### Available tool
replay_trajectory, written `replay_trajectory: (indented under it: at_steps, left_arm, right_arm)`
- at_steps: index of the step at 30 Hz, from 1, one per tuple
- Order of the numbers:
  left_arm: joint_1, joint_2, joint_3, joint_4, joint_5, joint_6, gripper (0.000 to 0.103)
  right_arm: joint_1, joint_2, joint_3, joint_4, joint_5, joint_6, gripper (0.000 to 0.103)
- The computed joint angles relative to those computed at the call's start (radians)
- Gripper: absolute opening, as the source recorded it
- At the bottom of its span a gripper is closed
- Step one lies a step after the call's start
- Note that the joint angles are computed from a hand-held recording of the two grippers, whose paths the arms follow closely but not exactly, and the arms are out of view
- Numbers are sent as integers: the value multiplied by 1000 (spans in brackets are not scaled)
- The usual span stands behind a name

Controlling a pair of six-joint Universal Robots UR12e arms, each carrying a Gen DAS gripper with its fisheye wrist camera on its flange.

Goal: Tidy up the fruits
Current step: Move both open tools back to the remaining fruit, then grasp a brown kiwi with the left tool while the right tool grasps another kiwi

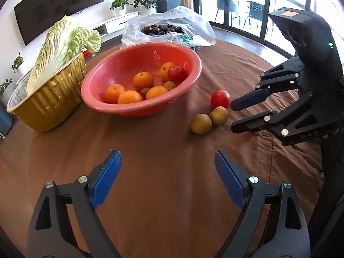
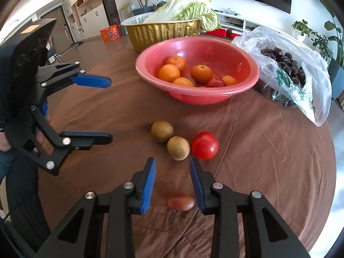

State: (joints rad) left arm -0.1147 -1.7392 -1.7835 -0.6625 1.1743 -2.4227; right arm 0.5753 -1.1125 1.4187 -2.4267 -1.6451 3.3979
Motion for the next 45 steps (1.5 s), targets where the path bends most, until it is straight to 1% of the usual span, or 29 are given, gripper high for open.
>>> replay_trajectory:
  at_steps: [2,5,12,15,16,21,29,32,38,40,42,43,45]
  left_arm:
    - [1,-2,1,1,-2,-3,88]
    - [1,-9,7,2,-2,-6,88]
    - [2,-16,14,-9,0,2,88]
    - [0,-18,16,-12,3,4,88]
    - [-1,-19,16,-12,3,8,88]
    - [-14,-25,22,-17,15,39,88]
    - [-44,-55,54,-27,16,80,88]
    - [-52,-65,64,-33,10,88,88]
    - [-64,-77,78,-44,-9,108,87]
    - [-68,-81,83,-55,-14,113,84]
    - [-72,-86,90,-75,-16,119,67]
    - [-73,-88,93,-82,-15,122,62]
    - [-76,-92,99,-98,-14,124,43]
  right_arm:
    - [-1,6,-6,4,-3,-7,35]
    - [1,16,-20,11,-7,-30,32]
    - [-2,33,-43,23,-19,-53,31]
    - [-2,43,-55,54,-22,-64,29]
    - [1,44,-52,39,-33,-73,29]
    - [-4,37,-39,26,-18,-49,29]
    - [-9,-12,14,-6,-14,-46,29]
    - [-15,-39,47,-27,-12,-29,29]
    - [-25,-86,107,-63,-35,10,29]
    - [-28,-96,120,-70,-40,20,29]
    - [-30,-100,125,-75,-44,26,29]
    - [-31,-102,127,-77,-45,29,29]
    - [-33,-102,127,-82,-45,30,29]
